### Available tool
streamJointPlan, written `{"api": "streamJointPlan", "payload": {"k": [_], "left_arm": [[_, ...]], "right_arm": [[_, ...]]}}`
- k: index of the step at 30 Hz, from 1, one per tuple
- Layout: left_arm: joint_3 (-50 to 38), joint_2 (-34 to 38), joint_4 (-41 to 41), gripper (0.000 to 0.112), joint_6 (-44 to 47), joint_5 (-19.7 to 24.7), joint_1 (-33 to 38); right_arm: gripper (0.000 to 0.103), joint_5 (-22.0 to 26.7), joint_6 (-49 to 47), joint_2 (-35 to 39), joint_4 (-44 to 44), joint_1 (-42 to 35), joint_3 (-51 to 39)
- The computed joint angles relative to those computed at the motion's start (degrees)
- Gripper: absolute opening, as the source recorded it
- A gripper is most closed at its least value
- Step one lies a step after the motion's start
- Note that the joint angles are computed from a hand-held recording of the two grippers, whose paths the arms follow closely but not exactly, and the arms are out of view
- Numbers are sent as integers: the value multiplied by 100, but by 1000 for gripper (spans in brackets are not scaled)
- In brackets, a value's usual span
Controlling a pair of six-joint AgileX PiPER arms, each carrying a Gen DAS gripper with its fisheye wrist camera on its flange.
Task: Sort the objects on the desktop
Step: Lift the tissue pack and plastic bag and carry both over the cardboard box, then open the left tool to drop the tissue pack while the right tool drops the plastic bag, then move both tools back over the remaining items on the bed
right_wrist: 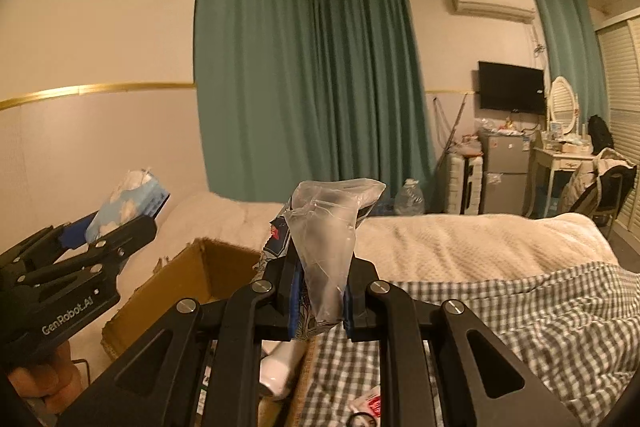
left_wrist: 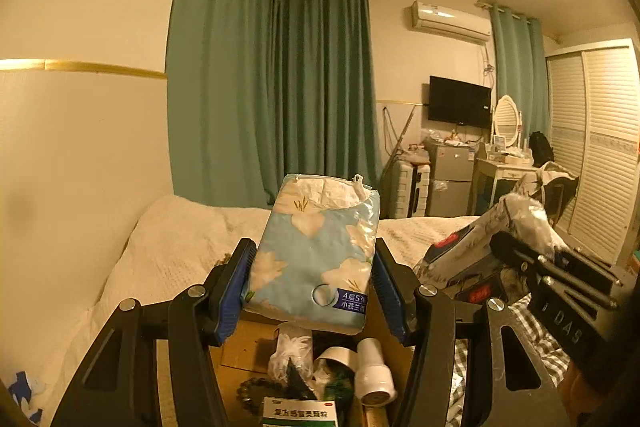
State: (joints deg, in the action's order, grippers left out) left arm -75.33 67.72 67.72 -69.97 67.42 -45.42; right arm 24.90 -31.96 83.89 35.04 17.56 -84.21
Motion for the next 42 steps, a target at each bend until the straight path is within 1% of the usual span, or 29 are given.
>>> {"api": "streamJointPlan", "payload": {"k": [4,7,13,16,18,20,22,23,24,25,26,27,29,30,32,34,35,36,38,40,42], "left_arm": [[162,22,-276,59,51,-285,443],[248,36,-653,59,224,-667,881],[441,234,-1087,59,381,-1172,1503],[543,313,-1362,59,466,-1353,1800],[527,416,-1567,59,581,-1401,1978],[508,466,-1791,59,704,-1441,2101],[556,398,-1861,61,684,-1490,2150],[566,383,-1845,62,660,-1453,2135],[573,380,-1847,65,663,-1419,2127],[581,375,-1851,66,653,-1382,2098],[577,373,-1855,72,649,-1349,2086],[557,377,-1808,81,595,-1236,2016],[522,369,-1616,90,436,-998,1834],[396,436,-1607,91,474,-953,1832],[358,373,-1604,92,510,-919,1794],[298,279,-1568,97,533,-858,1773],[286,227,-1474,101,460,-768,1686],[273,173,-1351,103,358,-670,1567],[160,130,-1231,103,243,-550,1411],[55,45,-1251,103,243,-545,1340],[-71,31,-1205,103,223,-451,1171]], "right_arm": [[15,119,55,317,-5,196,-95],[15,45,65,460,-72,343,-39],[15,-53,341,865,-524,613,-204],[15,-16,591,1155,-838,724,-443],[16,128,726,1412,-1002,787,-642],[16,473,902,1717,-1230,827,-915],[17,496,927,1816,-1195,818,-849],[23,475,828,1832,-1083,793,-778],[36,502,816,1882,-1052,788,-829],[43,468,599,1874,-832,753,-763],[53,487,322,1847,-562,681,-723],[55,489,111,1820,-354,642,-686],[57,443,-38,1747,-264,607,-628],[61,385,-17,1704,-304,630,-589],[64,254,-61,1575,-269,659,-463],[67,191,-43,1439,-252,623,-381],[70,184,-35,1382,-232,573,-377],[71,146,-119,1306,-114,521,-317],[73,149,-248,1180,85,415,-291],[79,100,-202,1004,99,398,-231],[85,45,-441,814,354,285,-135]]}}
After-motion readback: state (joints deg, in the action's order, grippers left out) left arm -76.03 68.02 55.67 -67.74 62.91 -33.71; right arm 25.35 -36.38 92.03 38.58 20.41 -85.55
